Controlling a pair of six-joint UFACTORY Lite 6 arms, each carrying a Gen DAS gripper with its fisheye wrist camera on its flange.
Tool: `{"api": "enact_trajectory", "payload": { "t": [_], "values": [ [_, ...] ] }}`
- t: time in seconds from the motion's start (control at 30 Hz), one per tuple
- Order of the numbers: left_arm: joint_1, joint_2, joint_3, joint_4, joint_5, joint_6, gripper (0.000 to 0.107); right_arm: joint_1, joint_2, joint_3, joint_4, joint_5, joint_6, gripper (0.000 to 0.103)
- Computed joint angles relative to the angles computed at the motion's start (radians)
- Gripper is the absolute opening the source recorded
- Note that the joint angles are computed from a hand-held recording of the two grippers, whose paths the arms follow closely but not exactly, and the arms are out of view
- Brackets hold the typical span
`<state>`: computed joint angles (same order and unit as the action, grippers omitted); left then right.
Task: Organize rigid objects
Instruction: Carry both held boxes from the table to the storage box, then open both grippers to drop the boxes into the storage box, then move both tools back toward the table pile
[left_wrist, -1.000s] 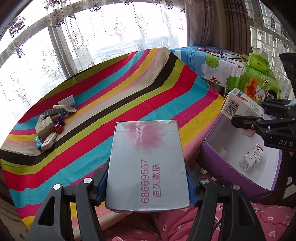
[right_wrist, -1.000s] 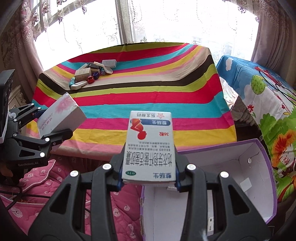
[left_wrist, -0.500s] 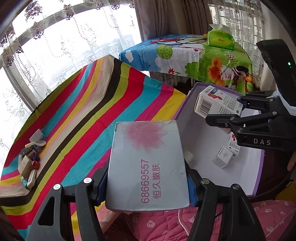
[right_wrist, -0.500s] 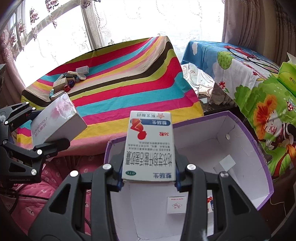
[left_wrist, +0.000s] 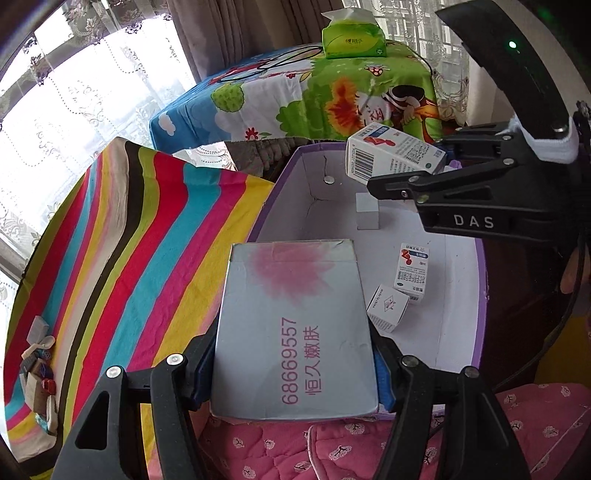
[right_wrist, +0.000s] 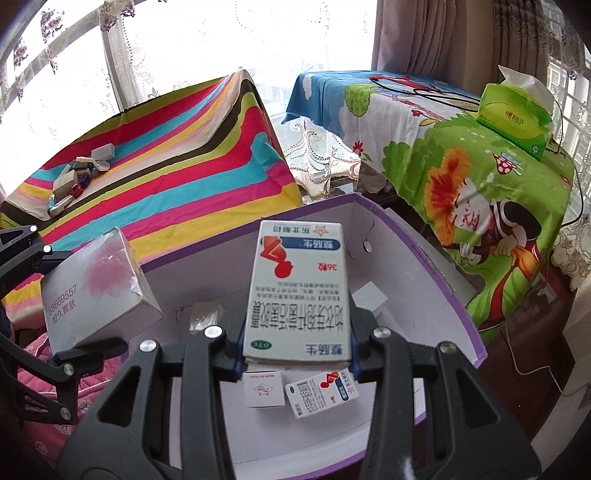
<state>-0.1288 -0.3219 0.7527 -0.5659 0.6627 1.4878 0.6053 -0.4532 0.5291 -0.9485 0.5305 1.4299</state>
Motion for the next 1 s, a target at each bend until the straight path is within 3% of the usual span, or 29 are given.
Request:
{"api": "enact_trajectory", "payload": {
  "t": [0.17,0.3,0.37,0.43,0.53,0.8,1.0],
  "values": [
    [-0.037,-0.001,-0.024,-0.025,-0.001,0.017,0.067,-0.028,-0.028,-0.021,0.025,0.070,-0.049,0.044],
    [-0.004,0.012,-0.029,-0.134,0.077,0.143,0.068,-0.038,-0.027,-0.011,0.030,0.159,-0.060,0.046],
    [0.009,0.006,-0.047,-0.169,0.071,0.184,0.073,-0.049,0.003,0.013,0.039,0.218,-0.049,0.074],
    [0.031,0.006,-0.058,-0.205,0.056,0.222,0.073,-0.047,0.025,0.035,0.045,0.254,-0.051,0.082],
    [0.090,0.058,-0.027,-0.255,0.066,0.263,0.074,-0.024,0.070,0.083,0.047,0.275,-0.066,0.082],
    [0.265,0.231,0.115,-0.352,0.215,0.340,0.080,0.080,0.312,0.328,0.027,0.366,-0.097,0.083],
    [0.459,0.454,0.283,-0.413,0.217,0.438,0.080,0.137,0.577,0.636,0.071,0.307,-0.218,0.083]
  ]
}}
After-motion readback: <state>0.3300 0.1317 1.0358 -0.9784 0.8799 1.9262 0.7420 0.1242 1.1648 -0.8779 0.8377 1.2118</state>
